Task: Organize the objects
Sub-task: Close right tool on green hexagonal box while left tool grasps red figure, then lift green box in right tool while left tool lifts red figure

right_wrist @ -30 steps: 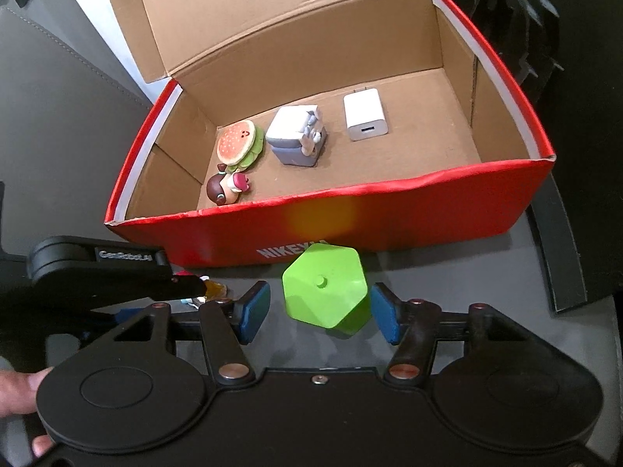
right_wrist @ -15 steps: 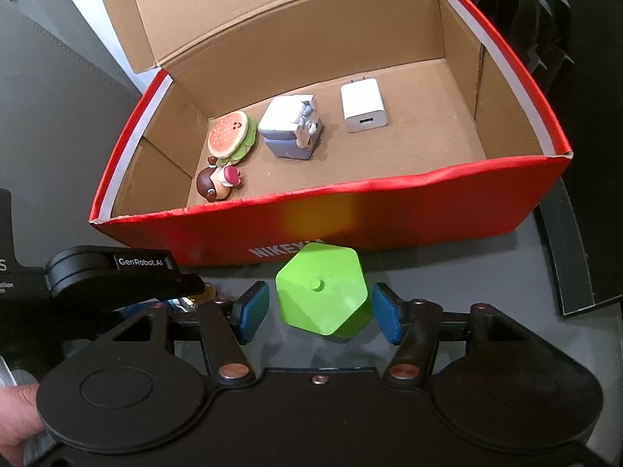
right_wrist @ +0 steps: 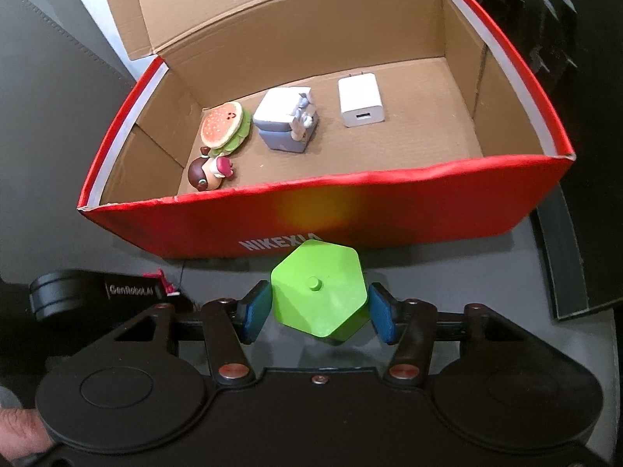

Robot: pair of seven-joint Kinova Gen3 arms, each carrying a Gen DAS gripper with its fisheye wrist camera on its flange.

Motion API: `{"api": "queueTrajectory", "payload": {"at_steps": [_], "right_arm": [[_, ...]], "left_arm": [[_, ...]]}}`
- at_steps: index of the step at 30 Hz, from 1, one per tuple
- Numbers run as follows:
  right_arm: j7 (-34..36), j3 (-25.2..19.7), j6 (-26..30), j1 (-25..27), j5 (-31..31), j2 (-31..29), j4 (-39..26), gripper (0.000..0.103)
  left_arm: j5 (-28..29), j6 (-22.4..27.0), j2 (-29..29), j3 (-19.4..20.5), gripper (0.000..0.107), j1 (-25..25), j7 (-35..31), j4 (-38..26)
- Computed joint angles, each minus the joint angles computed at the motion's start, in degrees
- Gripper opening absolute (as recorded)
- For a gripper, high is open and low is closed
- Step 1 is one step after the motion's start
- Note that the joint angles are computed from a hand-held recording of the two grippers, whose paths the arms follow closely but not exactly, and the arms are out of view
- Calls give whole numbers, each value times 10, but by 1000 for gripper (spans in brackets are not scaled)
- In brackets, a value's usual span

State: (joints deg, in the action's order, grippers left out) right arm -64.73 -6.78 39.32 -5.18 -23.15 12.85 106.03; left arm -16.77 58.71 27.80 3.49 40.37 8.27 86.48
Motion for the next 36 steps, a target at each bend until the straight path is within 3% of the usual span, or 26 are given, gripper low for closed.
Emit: {"api": "queueTrajectory", "payload": {"at_steps": [15,20,25,36], "right_arm": [[-12,19,54,26,-10,-13,-5,54],[-22,20,29,9,16,-21,6,59],[-43,19,19,-4,38,-12,2,74],[-84,12,7,-36,101,3,0,74]], "left_arm": [[44,9,5,20,30,4,-59,-22],[53,12,11,17,33,5,-57,-22],[45,10,7,12,34,15,-38,-17],[47,14,6,15,31,5,-65,-21]]}}
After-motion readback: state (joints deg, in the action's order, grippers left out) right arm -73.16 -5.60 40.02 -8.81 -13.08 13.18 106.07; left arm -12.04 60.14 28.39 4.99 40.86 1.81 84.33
